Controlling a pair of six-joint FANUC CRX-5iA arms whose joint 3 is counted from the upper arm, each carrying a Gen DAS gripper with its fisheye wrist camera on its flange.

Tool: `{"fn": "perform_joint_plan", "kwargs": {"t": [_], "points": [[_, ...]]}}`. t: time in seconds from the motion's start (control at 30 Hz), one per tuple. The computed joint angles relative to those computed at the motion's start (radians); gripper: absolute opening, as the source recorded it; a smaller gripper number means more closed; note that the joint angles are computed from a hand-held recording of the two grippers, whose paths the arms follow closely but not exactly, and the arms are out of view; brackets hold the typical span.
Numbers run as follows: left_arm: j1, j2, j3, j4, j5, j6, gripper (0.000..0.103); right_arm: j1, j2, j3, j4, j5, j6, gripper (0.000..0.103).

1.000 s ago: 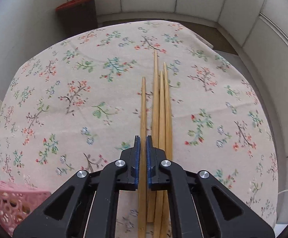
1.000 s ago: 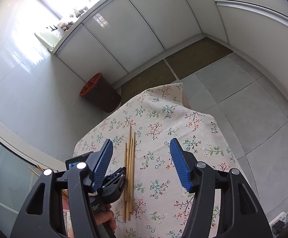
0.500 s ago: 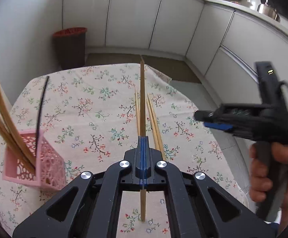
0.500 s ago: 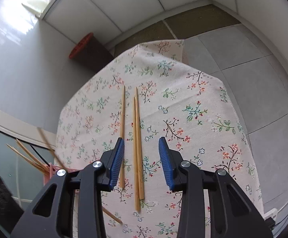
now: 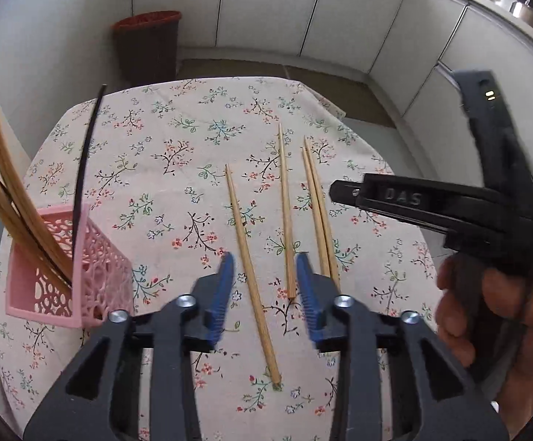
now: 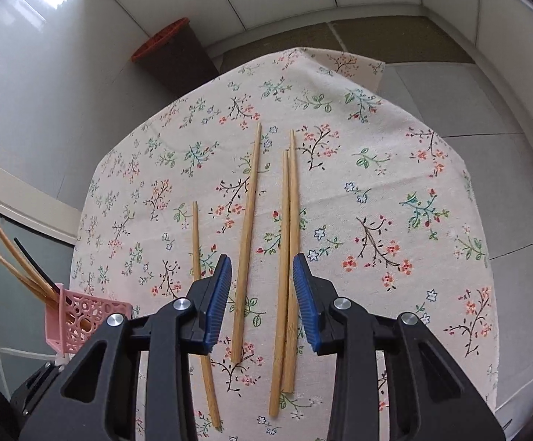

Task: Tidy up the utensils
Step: 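Lift the chopstick with the left tool while the right tool grasps another chopstick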

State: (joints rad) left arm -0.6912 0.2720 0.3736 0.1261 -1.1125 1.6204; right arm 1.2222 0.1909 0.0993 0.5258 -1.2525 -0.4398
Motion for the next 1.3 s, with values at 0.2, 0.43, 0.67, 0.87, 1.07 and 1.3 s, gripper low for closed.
{"fn": "perform_joint_plan", "kwargs": {"t": [0.2, 0.43, 0.67, 0.87, 1.07, 1.3], "points": [[-0.056, 0.16, 0.188, -0.155, -0.103, 0.155, 0.044, 0.017, -0.07, -0.074, 0.012, -0.009, -0.066, 0.036], [-0.043, 0.265, 0.283, -0.179, -0.154, 0.129, 0.007, 0.037, -0.087, -0.085, 0.06, -0.02, -0.041, 0.041], [-0.02, 0.139, 0.105, -0.056, 0.004, 0.023, 0.005, 0.026, -0.08, -0.088, 0.042, 0.003, -0.019, 0.041], [-0.002, -0.059, -0.074, 0.012, 0.138, -0.049, 0.005, -0.003, -0.016, -0.016, -0.019, 0.005, 0.09, 0.041], [0.071, -0.217, -0.218, 0.14, 0.243, -0.154, 0.006, -0.045, 0.119, 0.143, -0.09, -0.023, 0.25, 0.041], [0.171, -0.302, -0.336, 0.337, 0.314, -0.273, 0.006, -0.094, 0.228, 0.255, -0.132, -0.088, 0.32, 0.041]]}}
